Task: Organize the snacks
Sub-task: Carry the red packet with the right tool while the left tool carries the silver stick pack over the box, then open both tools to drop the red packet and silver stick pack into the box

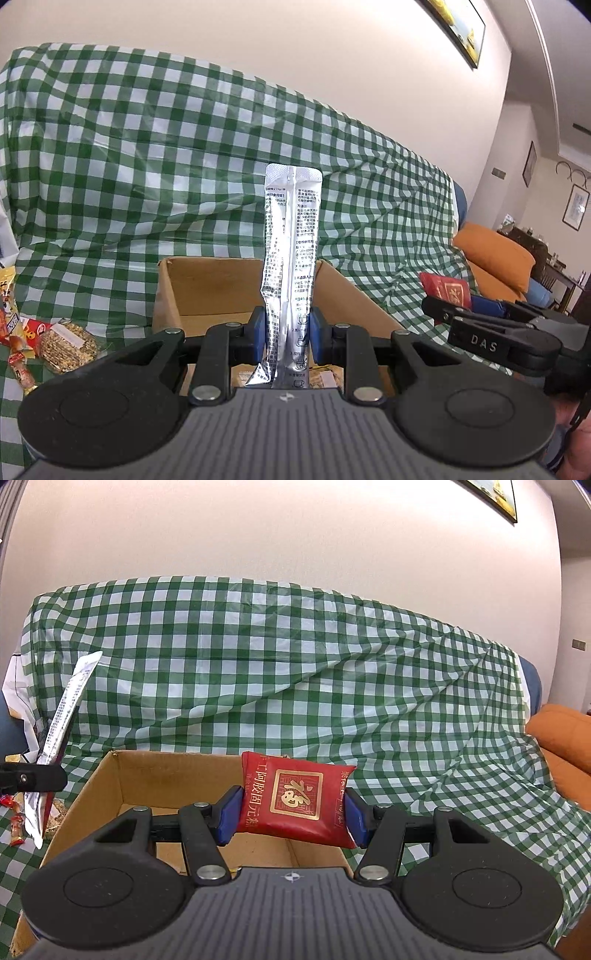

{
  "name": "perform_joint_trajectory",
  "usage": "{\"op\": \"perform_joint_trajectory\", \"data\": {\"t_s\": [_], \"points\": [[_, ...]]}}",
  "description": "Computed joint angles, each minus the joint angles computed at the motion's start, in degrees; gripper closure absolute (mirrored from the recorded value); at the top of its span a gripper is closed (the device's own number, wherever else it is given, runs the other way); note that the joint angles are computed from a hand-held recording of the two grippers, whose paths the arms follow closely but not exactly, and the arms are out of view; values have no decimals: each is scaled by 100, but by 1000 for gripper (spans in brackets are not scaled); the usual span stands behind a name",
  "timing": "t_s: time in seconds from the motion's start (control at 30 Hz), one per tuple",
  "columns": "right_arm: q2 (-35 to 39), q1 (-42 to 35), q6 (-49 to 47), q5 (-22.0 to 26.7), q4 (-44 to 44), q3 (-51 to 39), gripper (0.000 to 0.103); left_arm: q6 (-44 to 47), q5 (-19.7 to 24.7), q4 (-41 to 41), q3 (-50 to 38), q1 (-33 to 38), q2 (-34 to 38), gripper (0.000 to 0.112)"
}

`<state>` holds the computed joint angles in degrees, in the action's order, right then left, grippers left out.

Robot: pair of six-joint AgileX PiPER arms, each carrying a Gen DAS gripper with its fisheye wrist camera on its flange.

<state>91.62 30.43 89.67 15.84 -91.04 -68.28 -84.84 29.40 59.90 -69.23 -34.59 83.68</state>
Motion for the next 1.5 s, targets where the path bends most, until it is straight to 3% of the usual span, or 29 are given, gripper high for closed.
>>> {"op": "perform_joint_trajectory", "data": {"t_s": [0.97,1.07,1.1,1.23,1.5], "points": [[78,-24,-66,157,176,-97,43,361,-88,-14,-101,-153,189,85],[119,-48,-665,103,770,-186,39,495,-50,-152,-141,-149,224,68],[156,-34,-879,146,970,-233,37,402,-35,-50,-121,-163,217,66],[200,7,-1297,218,1379,-321,31,403,-22,-76,-125,-141,224,66],[229,21,-1445,242,1520,-368,31,500,7,-138,-106,-142,179,67]]}}
